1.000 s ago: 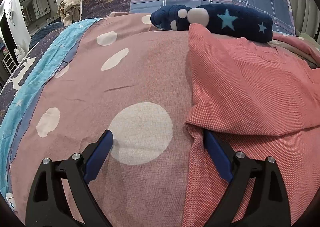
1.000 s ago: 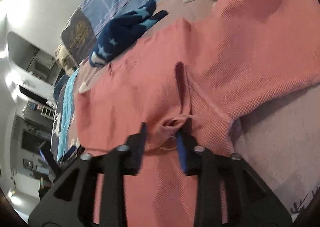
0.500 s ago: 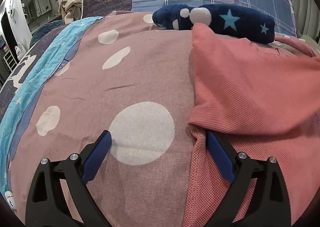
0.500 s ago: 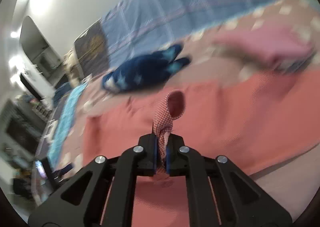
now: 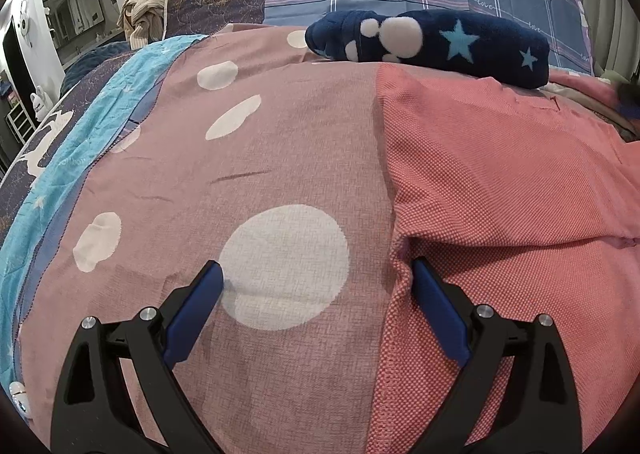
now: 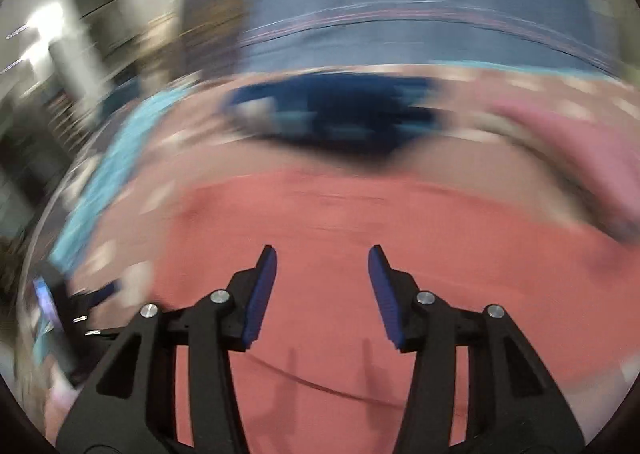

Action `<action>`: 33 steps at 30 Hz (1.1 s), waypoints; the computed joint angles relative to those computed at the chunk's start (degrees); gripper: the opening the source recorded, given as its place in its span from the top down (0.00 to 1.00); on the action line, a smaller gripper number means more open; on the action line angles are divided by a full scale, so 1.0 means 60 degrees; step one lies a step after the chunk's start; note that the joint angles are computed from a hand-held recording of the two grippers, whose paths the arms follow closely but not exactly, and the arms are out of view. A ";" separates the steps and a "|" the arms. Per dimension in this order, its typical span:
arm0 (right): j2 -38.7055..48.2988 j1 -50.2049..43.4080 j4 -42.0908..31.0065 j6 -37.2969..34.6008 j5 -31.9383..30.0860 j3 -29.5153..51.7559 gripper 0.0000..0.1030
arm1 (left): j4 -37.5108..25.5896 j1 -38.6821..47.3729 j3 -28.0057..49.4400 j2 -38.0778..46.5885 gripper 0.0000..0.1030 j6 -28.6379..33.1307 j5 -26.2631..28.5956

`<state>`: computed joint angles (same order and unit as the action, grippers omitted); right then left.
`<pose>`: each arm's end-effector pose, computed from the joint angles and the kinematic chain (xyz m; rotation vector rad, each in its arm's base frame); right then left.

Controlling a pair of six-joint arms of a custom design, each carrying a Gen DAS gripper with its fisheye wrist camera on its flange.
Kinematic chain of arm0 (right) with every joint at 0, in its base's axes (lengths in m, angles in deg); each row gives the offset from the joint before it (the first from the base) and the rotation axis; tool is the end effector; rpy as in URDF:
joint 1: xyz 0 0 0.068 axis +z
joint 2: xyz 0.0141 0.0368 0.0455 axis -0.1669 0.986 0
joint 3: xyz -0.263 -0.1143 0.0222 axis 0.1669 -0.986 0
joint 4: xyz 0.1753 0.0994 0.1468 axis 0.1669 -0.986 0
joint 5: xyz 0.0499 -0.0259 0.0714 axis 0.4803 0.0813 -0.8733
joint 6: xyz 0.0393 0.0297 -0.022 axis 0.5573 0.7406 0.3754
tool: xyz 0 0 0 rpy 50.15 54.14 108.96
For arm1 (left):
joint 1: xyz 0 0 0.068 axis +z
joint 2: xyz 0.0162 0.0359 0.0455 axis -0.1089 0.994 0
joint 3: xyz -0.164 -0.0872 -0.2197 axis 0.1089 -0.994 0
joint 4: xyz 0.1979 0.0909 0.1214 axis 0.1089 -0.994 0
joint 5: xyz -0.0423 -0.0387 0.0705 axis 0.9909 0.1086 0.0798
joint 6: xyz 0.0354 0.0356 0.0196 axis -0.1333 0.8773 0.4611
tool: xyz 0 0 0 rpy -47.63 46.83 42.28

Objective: Fold small clothes

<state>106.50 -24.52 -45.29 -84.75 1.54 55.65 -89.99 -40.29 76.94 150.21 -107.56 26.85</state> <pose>0.3861 -0.0801 0.2260 -0.6205 2.3759 0.5470 0.2384 -0.1360 0.1311 -0.4259 2.4155 0.2973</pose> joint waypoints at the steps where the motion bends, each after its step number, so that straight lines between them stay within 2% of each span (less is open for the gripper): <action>1: -0.0093 0.0707 0.0162 0.0089 0.0228 -0.0211 0.57 | 0.0045 0.0015 -0.0031 -0.0022 0.08 0.0006 0.0027; 4: 0.0105 0.2327 0.0224 0.0421 0.0906 -0.0216 0.59 | 0.0134 0.0039 -0.0078 -0.0049 0.08 0.0023 0.0084; 6: 0.0762 0.3725 0.0299 0.1112 0.2189 0.0189 0.61 | 0.0320 0.0084 -0.0178 -0.0106 0.10 0.0103 0.0186; 7: 0.1007 0.4038 0.0472 0.1397 0.2596 0.0261 0.62 | 0.0460 0.0121 -0.0238 -0.0137 0.14 0.0178 0.0277; 8: 0.1411 0.4477 0.0517 0.1846 0.2853 0.0522 0.67 | 0.0718 0.0181 -0.0374 -0.0221 0.17 0.0308 0.0431; 9: 0.1653 0.4684 0.0635 0.2112 0.2819 0.0609 0.84 | 0.1150 0.0263 -0.0603 -0.0360 0.27 0.0489 0.0671; 10: 0.1816 0.4848 0.0942 0.2416 0.2793 0.0631 0.95 | 0.1331 0.0277 -0.0705 -0.0425 0.34 0.0532 0.0720; 11: 0.2113 0.4946 0.1407 0.2786 0.2597 0.0794 0.98 | 0.1359 0.0259 -0.0725 -0.0434 0.39 0.0514 0.0687; 12: 0.2324 0.4973 0.1663 0.3094 0.2161 0.0938 1.00 | 0.1436 0.0237 -0.0761 -0.0450 0.41 0.0511 0.0664; 14: 0.3021 0.4905 0.1335 0.3186 0.1045 0.1690 1.00 | 0.1353 0.0175 -0.0703 -0.0394 0.42 0.0445 0.0543; 16: 0.3091 0.4928 0.1580 0.3341 0.1005 0.1610 1.00 | 0.1282 0.0120 -0.0674 -0.0392 0.43 0.0392 0.0436; 18: 0.2451 0.4708 0.2111 0.3379 0.0984 0.0858 0.99 | 0.1416 0.0140 -0.0783 -0.0480 0.44 0.0386 0.0481; 20: 0.1749 0.4366 0.2249 0.2945 0.0766 0.0286 0.96 | 0.1611 0.0194 -0.0937 -0.0613 0.47 0.0404 0.0586; 23: 0.0958 0.3668 0.1440 0.1610 0.0645 -0.0106 0.93 | 0.1974 0.0192 -0.1171 -0.0816 0.55 0.0574 0.0705; 25: 0.0486 0.3057 0.0952 0.0550 0.0792 -0.0707 0.82 | 0.2127 0.0144 -0.1263 -0.0903 0.58 0.0671 0.0725; 28: -0.0041 0.1703 0.0526 -0.0983 0.0632 -0.1655 0.80 | 0.2212 0.0171 -0.1435 -0.1125 0.64 0.0650 0.0904; 30: -0.0065 0.0227 -0.0078 -0.2063 0.0354 -0.1916 0.80 | 0.2210 0.0268 -0.1782 -0.1633 0.69 0.0322 0.1319; 31: 0.0036 -0.0298 -0.0274 -0.2294 0.0283 -0.1870 0.78 | 0.2050 0.0286 -0.1865 -0.1900 0.82 0.0077 0.1445; 32: 0.0349 -0.1164 -0.0603 -0.2519 0.0205 -0.1595 0.77 | 0.1782 0.0267 -0.1862 -0.2176 0.87 -0.0199 0.1470; 33: 0.0583 -0.1650 -0.0621 -0.2462 0.0253 -0.1400 0.74 | 0.1621 0.0196 -0.1786 -0.2514 0.87 -0.0357 0.1407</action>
